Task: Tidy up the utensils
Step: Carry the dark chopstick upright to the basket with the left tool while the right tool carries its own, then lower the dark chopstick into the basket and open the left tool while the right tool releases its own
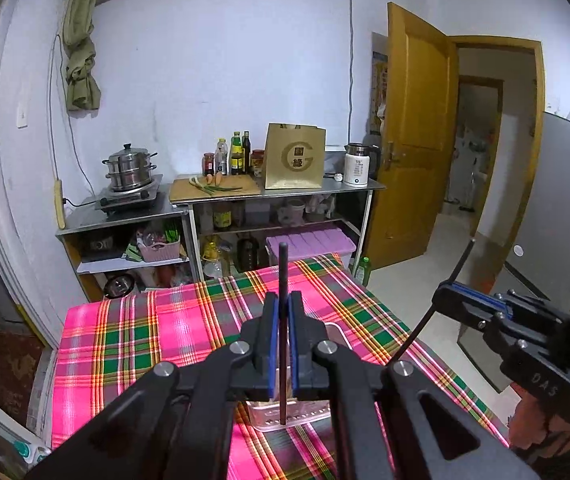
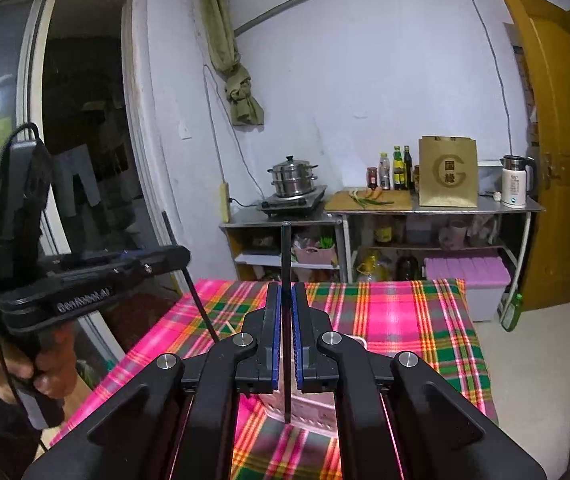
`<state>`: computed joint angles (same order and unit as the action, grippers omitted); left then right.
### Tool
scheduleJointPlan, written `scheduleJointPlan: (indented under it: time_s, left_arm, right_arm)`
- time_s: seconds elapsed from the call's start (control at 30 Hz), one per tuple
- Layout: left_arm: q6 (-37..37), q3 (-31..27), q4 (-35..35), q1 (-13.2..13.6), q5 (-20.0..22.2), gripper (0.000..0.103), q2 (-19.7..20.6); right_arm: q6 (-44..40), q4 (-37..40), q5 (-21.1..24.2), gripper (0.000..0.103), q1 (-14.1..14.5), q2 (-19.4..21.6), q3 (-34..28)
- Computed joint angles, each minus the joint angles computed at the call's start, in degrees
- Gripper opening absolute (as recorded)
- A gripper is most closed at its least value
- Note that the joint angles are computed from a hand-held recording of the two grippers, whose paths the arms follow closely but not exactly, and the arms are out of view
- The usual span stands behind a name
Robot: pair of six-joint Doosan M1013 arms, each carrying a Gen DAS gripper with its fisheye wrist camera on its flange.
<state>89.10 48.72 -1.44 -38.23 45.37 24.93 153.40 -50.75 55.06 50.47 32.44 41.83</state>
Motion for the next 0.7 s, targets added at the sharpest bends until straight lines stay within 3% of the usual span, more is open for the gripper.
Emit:
scheduleJointPlan:
  time_s: [0.43, 0.7]
  left_arm:
    - [1.3, -2.4, -1.0, 0.8, -0.3, 0.005, 1.9]
    - [2.6, -3.8, -2.6, 1.3, -0.8, 0.005, 3.9]
  right_arm:
    - [-2.1, 1.3, -2.6, 0.005, -1.5, 3.1, -6.0]
    - [-0.9, 1.9, -3.4, 0.005, -2.8, 4.5, -6.1]
